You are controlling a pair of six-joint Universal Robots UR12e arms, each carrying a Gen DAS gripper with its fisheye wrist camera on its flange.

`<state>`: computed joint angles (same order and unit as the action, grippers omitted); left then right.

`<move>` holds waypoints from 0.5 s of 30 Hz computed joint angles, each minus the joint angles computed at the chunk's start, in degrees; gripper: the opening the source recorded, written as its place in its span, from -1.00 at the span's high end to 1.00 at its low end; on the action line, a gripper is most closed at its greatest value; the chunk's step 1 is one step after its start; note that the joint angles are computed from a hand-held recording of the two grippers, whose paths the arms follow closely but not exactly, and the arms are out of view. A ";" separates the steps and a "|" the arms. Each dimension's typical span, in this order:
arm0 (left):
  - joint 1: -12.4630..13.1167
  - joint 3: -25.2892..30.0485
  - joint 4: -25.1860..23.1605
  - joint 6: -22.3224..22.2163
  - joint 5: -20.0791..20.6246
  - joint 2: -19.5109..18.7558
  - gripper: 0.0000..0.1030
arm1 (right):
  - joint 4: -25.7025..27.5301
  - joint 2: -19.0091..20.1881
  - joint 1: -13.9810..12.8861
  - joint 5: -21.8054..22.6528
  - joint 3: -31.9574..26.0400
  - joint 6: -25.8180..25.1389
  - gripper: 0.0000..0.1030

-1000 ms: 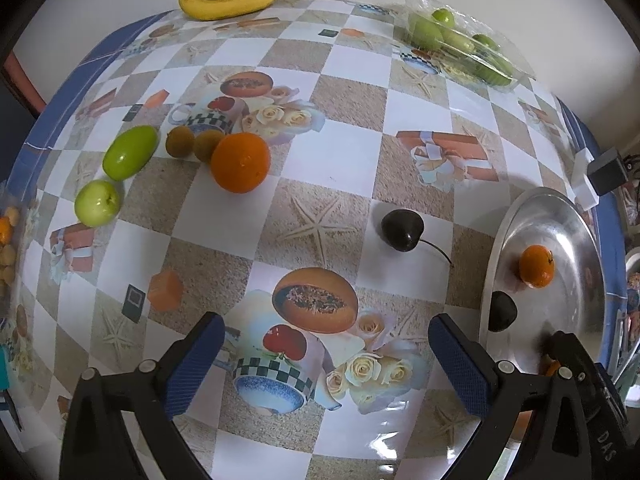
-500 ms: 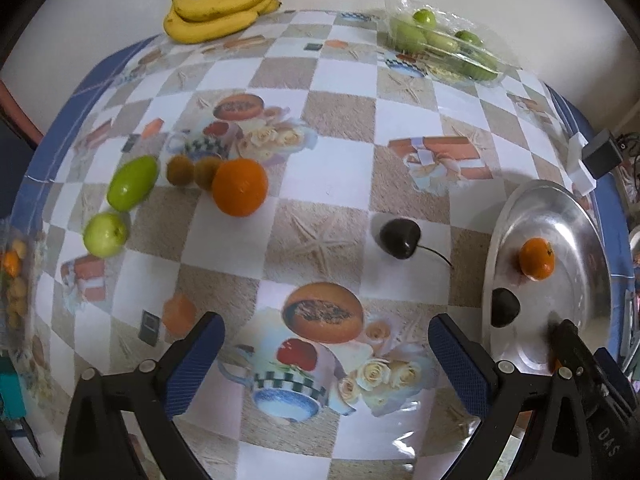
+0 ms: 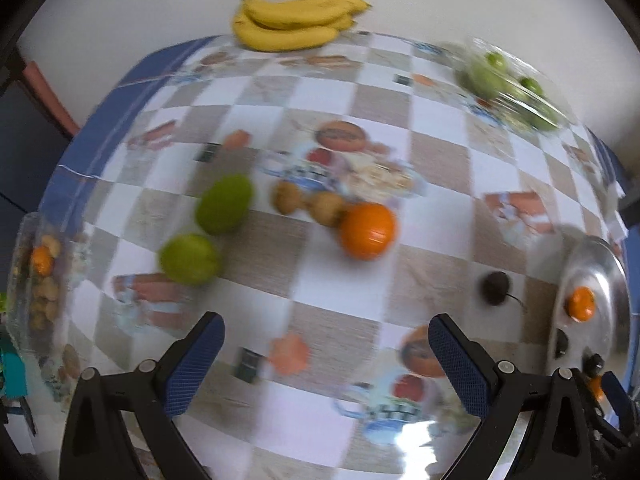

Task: Organize fruits
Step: 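Move both open grippers toward the green mangoes and tangerines beside the tray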

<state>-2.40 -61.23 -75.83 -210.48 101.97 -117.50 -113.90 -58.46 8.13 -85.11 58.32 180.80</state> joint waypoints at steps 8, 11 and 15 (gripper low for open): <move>2.17 -3.52 1.35 -2.17 1.99 2.55 -1.00 | -1.19 0.32 1.65 3.09 -0.35 -1.16 -1.00; 2.84 -4.52 2.02 -2.34 1.51 3.19 -1.00 | -1.43 0.57 2.53 3.70 -0.65 -2.07 -1.00; 3.70 -5.69 2.47 -2.41 0.72 3.89 -1.00 | -0.72 1.32 3.52 5.27 -1.80 -2.61 -1.00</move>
<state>1.31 -66.92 -73.36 -212.88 102.69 -113.61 -114.62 -57.14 11.64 -79.84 56.52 178.19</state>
